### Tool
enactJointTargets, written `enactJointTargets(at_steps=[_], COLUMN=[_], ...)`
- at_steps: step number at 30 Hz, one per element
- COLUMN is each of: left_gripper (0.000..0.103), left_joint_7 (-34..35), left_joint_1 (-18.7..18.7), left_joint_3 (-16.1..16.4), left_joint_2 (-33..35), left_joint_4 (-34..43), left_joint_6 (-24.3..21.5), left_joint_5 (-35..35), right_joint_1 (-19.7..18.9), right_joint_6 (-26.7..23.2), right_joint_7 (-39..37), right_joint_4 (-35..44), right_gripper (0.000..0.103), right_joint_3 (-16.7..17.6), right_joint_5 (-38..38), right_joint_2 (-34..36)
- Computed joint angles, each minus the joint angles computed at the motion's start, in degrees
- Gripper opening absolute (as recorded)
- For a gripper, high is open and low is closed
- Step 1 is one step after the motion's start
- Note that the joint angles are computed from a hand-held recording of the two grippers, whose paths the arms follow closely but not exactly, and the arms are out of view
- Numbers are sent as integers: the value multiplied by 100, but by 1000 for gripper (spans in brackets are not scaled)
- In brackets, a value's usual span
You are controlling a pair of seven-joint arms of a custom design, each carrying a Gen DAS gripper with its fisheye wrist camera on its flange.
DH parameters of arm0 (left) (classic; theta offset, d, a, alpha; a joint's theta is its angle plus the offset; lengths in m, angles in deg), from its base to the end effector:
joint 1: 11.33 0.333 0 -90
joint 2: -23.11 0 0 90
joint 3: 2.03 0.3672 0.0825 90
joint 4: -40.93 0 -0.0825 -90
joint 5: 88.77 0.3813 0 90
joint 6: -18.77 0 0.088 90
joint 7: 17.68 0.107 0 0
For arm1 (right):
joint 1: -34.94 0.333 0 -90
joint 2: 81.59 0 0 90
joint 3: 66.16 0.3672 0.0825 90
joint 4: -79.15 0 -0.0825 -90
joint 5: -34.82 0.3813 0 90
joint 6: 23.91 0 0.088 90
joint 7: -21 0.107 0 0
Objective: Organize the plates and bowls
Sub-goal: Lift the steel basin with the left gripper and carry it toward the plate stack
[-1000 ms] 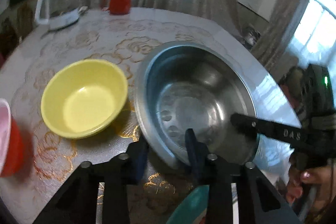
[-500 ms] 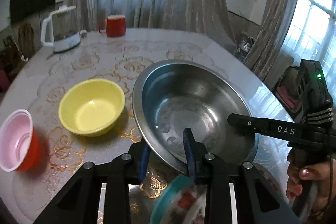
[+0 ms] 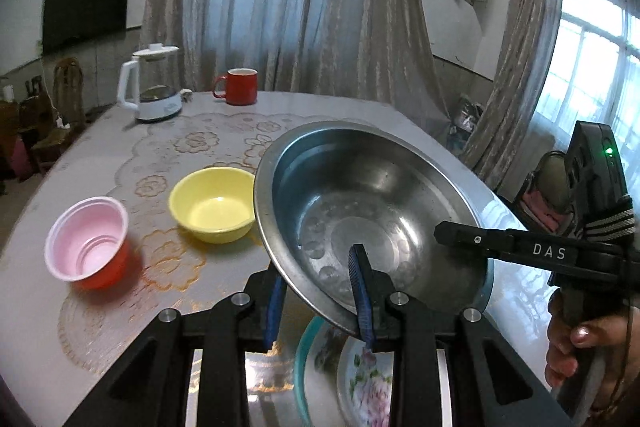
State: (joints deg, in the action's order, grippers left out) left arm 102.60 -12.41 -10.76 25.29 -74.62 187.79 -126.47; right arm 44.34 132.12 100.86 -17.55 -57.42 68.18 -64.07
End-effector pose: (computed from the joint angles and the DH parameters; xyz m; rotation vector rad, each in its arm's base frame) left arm 0.6026 -0.0617 0.5820 -1.6438 1.8291 -1.0860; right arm 0.6802 0.1858 0.5517 -1.6508 1.6165 -0.1391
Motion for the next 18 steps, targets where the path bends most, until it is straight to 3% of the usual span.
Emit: enactJointTargets(at_steps=[4,11,18], left_gripper=[31,31,31], left_joint_7=[303,915,805], left_joint_1=[-43,-371,-699], left_joint_3=[71,483,909], left_joint_2=[-316,-958,-1457], left_joint_4=[-371,-1090,-1768], left_joint_6=[158,301,620], left_joint_5=[-373,-1257,-1224], right_joint_1=[41,246,530], right_joint_6=[142,279,375], right_joint_7=[-151,-522,-719], right_joint_4=[-349,-804,-1145], right_gripper=[15,15,15], right_joint_3=[111,177,185], right_joint_5=[219,666,983], right_joint_2=[-259,-613,-790])
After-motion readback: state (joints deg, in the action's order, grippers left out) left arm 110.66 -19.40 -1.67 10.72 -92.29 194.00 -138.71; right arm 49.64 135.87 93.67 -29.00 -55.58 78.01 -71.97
